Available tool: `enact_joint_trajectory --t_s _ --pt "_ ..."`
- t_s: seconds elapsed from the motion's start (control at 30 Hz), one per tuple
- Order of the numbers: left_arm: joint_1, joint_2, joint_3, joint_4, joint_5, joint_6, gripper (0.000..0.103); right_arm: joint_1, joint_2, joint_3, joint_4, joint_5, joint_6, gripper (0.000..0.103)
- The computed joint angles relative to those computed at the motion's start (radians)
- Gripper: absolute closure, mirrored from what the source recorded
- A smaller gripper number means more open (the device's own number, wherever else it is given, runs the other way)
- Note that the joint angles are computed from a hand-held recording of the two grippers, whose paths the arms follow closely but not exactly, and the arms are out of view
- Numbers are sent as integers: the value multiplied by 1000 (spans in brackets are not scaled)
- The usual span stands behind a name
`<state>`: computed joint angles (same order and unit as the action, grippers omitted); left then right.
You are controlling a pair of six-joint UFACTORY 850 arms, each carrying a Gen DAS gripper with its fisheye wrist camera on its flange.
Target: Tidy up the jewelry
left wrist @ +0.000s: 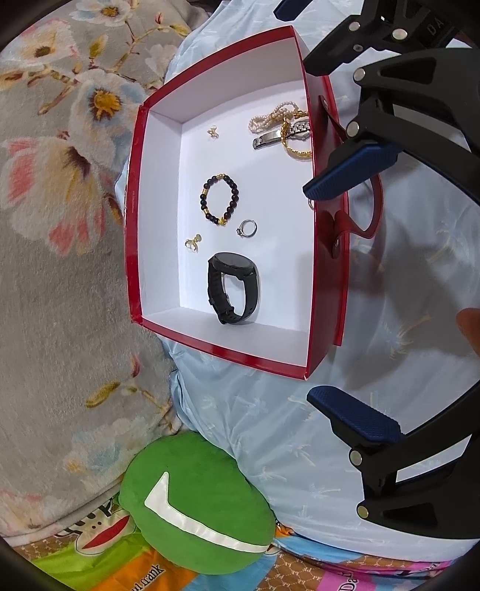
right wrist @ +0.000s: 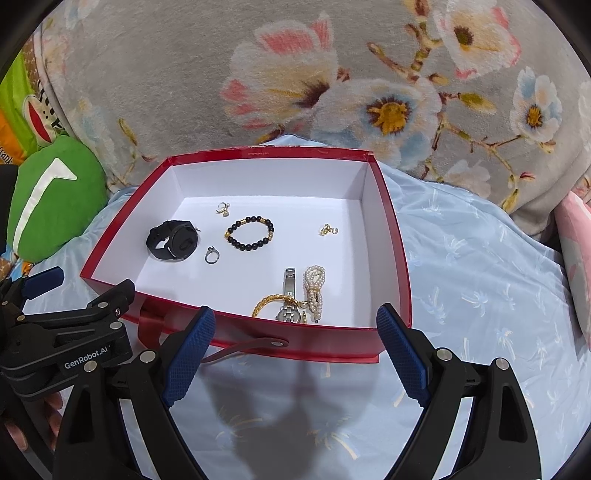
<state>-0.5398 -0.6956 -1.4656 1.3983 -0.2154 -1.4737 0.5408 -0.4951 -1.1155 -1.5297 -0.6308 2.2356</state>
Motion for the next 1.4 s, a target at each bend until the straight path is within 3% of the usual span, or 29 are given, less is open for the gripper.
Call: enact_joint_trajectory --t_s 1.4 --pt "-10 1 3 -9 -16 9 5 3 -13 -10 8 -4 -15 16"
